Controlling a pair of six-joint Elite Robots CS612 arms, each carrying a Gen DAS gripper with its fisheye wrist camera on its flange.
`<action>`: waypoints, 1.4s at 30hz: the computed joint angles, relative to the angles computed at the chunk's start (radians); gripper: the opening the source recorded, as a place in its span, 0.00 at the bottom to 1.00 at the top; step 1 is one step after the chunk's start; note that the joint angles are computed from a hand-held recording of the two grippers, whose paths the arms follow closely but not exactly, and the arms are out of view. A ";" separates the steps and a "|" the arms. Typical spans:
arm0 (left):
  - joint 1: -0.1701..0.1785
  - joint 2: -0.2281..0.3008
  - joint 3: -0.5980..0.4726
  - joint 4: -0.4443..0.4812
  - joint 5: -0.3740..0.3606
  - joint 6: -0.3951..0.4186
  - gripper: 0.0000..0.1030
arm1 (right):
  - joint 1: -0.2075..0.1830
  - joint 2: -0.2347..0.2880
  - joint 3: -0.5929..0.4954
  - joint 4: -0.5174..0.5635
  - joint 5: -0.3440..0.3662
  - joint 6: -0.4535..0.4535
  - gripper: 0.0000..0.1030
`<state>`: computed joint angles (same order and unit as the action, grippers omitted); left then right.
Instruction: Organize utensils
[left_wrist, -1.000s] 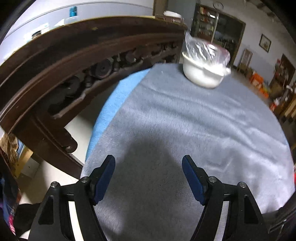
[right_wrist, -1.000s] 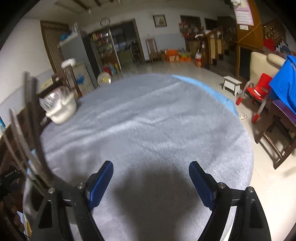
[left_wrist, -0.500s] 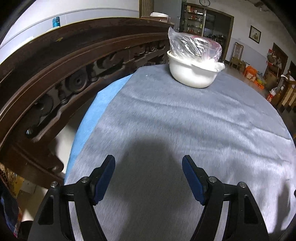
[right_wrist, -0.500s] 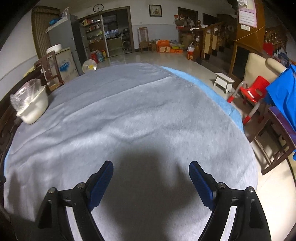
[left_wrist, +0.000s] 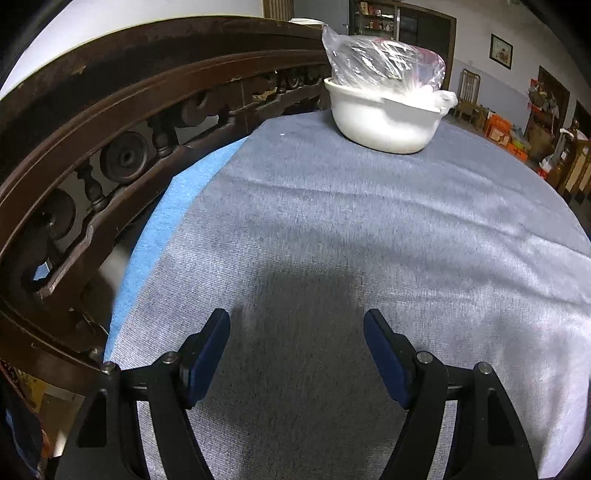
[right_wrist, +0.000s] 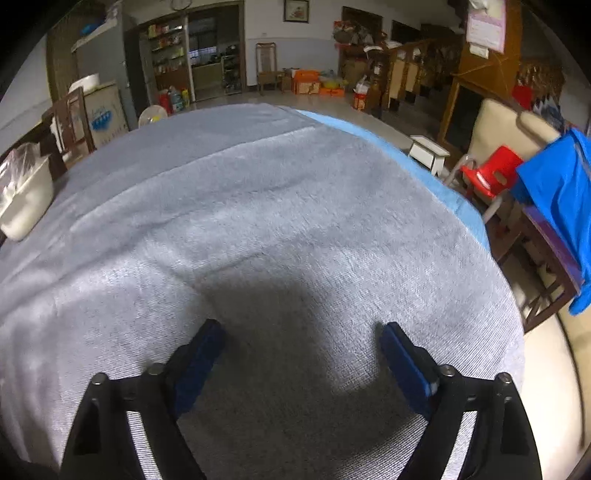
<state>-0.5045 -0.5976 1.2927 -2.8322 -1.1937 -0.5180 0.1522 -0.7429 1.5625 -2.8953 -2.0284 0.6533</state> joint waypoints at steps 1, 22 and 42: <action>0.001 0.001 -0.003 0.009 -0.005 0.001 0.73 | -0.001 -0.001 -0.001 0.012 -0.002 0.007 0.96; 0.015 0.031 -0.059 0.078 -0.086 0.010 1.00 | -0.006 -0.003 0.001 0.016 0.006 0.011 1.00; 0.022 0.022 -0.039 0.073 -0.070 -0.025 1.00 | -0.006 -0.003 0.000 0.017 0.006 0.011 1.00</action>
